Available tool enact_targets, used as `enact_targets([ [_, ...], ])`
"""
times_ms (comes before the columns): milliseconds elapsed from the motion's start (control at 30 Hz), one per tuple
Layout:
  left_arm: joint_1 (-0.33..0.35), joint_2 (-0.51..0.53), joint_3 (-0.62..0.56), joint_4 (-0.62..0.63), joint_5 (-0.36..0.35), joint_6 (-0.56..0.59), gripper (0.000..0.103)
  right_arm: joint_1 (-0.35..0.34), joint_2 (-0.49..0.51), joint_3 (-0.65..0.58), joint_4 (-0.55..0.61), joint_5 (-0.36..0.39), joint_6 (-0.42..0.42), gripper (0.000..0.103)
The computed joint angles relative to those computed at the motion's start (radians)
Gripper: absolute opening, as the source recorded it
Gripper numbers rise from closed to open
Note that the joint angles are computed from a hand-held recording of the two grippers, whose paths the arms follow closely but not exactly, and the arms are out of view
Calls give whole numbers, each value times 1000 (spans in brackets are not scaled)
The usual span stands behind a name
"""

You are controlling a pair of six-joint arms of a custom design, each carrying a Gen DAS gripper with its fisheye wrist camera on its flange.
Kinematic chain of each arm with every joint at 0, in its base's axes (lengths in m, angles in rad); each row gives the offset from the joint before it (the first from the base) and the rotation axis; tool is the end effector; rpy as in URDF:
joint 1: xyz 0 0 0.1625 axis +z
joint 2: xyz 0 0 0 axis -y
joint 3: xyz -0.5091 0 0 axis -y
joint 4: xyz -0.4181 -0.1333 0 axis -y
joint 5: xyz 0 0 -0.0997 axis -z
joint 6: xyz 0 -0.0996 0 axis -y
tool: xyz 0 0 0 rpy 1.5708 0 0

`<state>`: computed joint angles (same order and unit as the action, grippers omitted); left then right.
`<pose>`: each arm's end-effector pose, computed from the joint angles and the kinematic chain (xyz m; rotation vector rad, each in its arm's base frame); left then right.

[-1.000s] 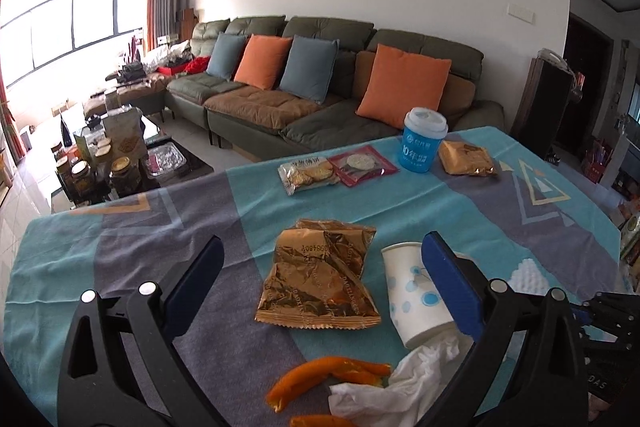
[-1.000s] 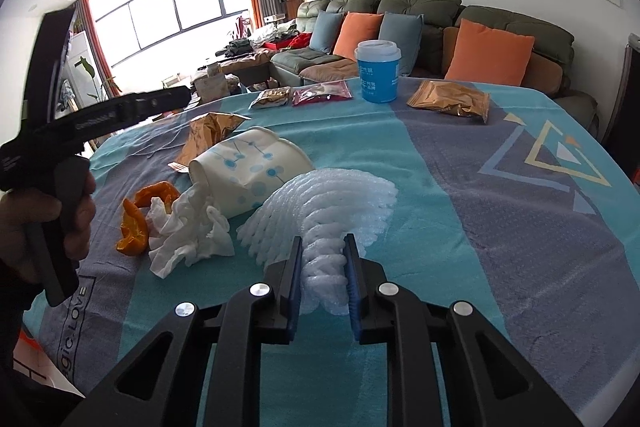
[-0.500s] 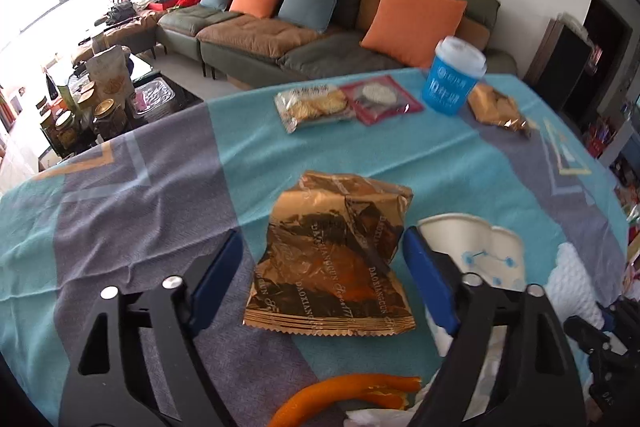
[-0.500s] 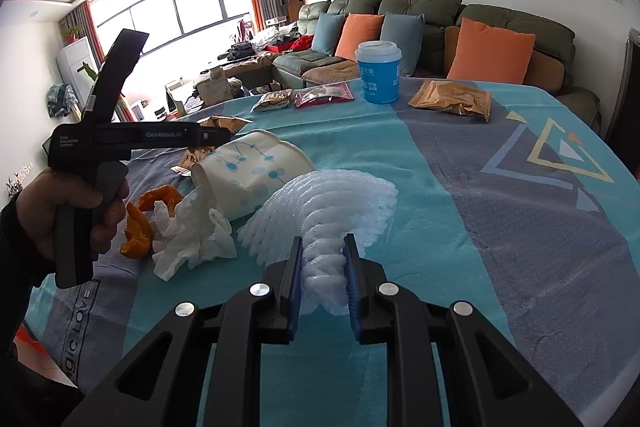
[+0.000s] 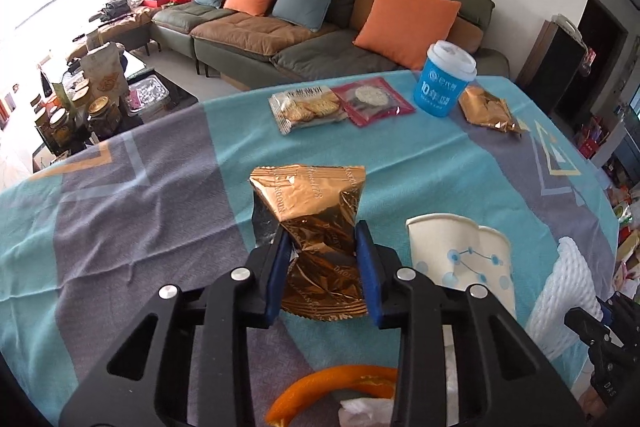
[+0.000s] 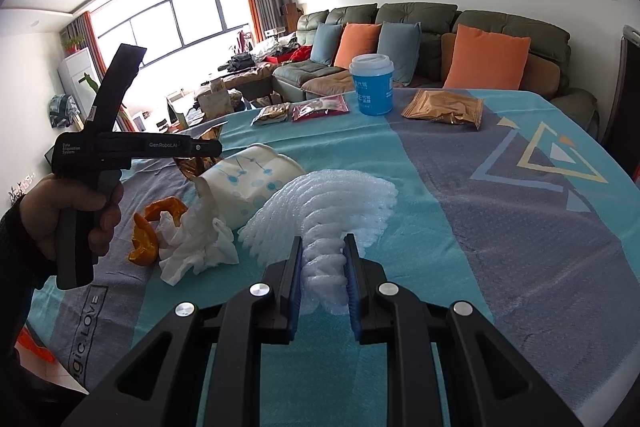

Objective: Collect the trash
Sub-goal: 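Grasp the gold foil bag with the left tool while the right tool holds the netting, then lift and carry the foil bag and foam netting toward the teal bin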

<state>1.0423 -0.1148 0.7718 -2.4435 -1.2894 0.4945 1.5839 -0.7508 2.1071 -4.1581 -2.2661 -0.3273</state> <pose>-0.3424 -0.9056 -0.1067 1.3559 2.5047 -0.3152 0.0769 -0.5656 0.1698 -0.1646 -2.0365 1.2701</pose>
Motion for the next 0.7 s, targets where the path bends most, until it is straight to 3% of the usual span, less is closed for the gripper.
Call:
enact_targets([
  [367,-12,-124,185,-184,2,16,32,53,7,11,-115,-19,-79,18],
  [700,4,-295,439,-356,9,1,32,134,35,0,-191,-19,-176,18],
])
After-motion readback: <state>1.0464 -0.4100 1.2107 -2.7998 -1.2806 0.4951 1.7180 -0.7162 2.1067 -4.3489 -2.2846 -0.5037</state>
